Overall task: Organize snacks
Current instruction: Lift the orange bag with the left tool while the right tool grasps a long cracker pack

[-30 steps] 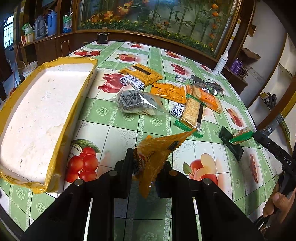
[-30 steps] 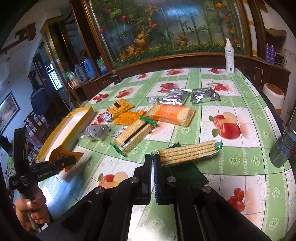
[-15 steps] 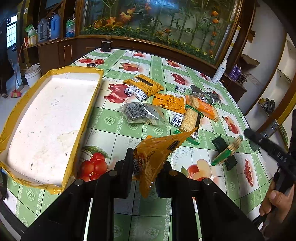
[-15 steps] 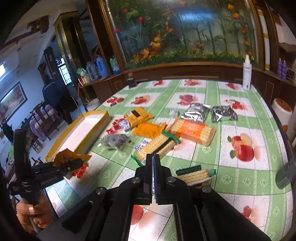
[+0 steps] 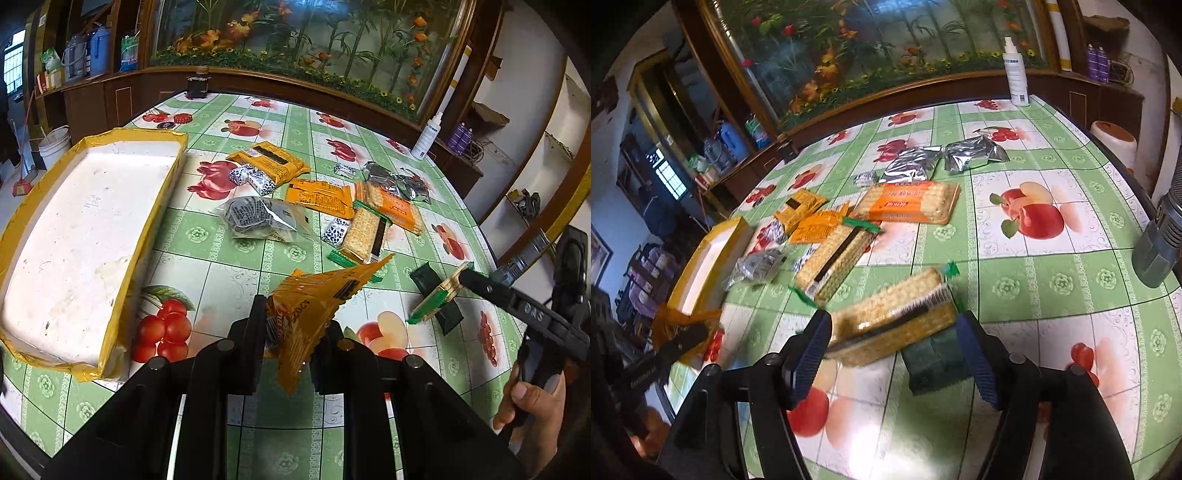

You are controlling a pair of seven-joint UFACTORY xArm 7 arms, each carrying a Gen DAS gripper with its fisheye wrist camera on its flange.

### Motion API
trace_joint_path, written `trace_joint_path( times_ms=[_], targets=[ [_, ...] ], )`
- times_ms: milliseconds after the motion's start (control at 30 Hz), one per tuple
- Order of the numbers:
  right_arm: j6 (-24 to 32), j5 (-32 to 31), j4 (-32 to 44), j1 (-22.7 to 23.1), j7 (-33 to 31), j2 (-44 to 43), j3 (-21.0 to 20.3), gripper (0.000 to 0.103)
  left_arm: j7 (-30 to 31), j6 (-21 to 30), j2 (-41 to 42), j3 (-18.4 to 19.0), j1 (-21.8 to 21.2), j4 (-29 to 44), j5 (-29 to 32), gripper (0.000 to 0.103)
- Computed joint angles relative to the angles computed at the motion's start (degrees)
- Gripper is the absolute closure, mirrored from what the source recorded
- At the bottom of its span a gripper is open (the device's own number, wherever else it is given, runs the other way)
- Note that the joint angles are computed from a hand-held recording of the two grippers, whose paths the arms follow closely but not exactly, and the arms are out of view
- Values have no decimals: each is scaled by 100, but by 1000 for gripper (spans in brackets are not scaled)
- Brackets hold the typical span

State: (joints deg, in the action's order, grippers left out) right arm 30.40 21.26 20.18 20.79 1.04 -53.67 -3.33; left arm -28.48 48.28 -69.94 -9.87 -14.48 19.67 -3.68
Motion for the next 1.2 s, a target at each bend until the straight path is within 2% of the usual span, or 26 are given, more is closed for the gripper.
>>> trace_joint_path(
  times_ms=[67,200,300,400,500,567,733,767,833,867,933,1000,1067,1133,1200],
  targets=[
    [-177,52,83,-22,89,224,-5,23,-17,0,9,-4,3,6,0,86],
    [-336,319,336,253,-4,814,-182,22,-26,-57,125,20,-50,10,-60,86],
    [-868,675,453,827,-501,1122,-398,23,-22,-66,176,26,-105,6,-98,86],
    [-1077,964,525,1219,-835,1162,-508,24,-22,-69,159,38,-104,1,-94,86],
    [-698,548,595,694,-439,1197,87,24,5,-117,171,88,-85,-31,-98,86],
    [-513,381,607,508,-198,1267,282,24,14,-149,193,113,-71,-58,-110,86],
    [-662,351,647,572,152,1632,499,23,35,-103,149,180,-48,-122,-147,86],
    [-735,250,667,546,222,1696,621,22,36,-85,130,192,-36,-128,-150,86],
    [-712,-311,793,233,566,1875,1126,22,45,-49,80,225,-3,-145,-156,86],
    [-650,-689,860,37,759,1939,1407,23,47,-33,42,232,15,-156,-154,86],
    [-618,-1212,857,-98,937,1952,1634,31,55,-7,-36,234,59,-178,-136,86],
    [-607,-1364,766,30,892,1889,1475,40,63,8,-70,228,89,-189,-124,86],
    [-621,-1455,623,66,877,1719,1323,53,76,17,-113,232,94,-205,-127,86],
    [-629,-1274,489,281,694,1537,963,56,81,30,-170,224,96,-214,-129,86],
    [-624,-1182,390,336,593,1308,808,56,75,41,-208,192,103,-200,-119,86]
  ],
)
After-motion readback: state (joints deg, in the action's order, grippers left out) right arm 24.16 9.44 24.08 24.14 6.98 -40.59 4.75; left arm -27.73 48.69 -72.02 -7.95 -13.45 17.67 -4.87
